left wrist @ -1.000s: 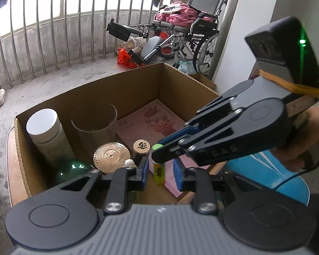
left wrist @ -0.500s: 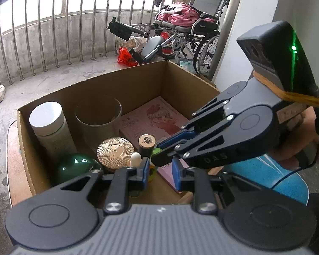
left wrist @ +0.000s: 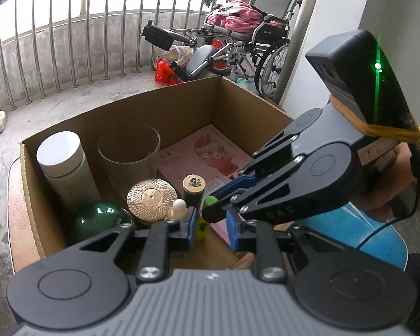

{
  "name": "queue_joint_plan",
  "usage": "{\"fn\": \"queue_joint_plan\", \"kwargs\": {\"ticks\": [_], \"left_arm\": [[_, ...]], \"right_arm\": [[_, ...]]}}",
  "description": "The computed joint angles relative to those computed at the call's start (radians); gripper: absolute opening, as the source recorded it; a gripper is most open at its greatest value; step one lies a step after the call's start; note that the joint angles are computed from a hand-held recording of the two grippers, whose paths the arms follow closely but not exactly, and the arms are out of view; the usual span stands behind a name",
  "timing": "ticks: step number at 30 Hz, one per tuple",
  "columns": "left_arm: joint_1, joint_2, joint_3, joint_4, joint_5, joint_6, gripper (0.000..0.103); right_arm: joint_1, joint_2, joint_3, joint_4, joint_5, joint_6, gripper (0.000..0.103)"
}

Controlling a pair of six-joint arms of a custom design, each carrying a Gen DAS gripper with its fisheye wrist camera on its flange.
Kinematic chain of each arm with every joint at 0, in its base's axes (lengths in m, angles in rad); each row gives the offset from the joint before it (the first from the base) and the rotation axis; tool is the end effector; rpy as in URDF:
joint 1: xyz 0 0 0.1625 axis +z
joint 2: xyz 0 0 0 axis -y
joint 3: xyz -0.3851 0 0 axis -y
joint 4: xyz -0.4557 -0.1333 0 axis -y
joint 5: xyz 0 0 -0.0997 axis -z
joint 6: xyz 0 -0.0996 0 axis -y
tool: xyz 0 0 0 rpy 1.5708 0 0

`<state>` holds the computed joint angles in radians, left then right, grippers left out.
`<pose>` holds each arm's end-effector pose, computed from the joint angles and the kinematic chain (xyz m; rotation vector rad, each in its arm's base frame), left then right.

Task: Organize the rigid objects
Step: 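Lower the glue stick into the box beside the green dropper bottle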

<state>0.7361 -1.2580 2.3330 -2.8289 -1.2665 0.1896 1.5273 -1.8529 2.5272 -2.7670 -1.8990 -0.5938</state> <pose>-0.2244 -0.4235 0.0528 1.3786 2.5351 -0.3915 0.0845 -0.3862 0.2158 0.6010 -2.5557 0.5291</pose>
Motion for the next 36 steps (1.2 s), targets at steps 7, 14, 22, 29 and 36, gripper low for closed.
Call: {"fn": "queue_joint_plan", "kwargs": {"ticks": [7,14,22,29,36], "left_arm": [[0.002,0.005,-0.002,-0.002,0.0,0.0,0.023],[0.002,0.005,-0.002,-0.002,0.001,-0.001,0.024],[0.003,0.006,-0.004,-0.001,0.001,-0.001,0.024],[0.003,0.005,-0.005,-0.003,0.002,0.0,0.024],[0.003,0.002,-0.004,-0.001,0.0,-0.002,0.024]], "right_arm": [[-0.009,0.009,-0.002,0.004,-0.007,0.001,0.015],[-0.017,0.006,-0.001,-0.002,-0.001,0.004,0.016],[-0.008,0.003,0.005,-0.022,-0.002,-0.015,0.014],[0.019,-0.006,-0.001,0.001,-0.021,-0.029,0.014],[0.034,0.019,-0.019,0.04,-0.056,-0.027,0.014]]}}
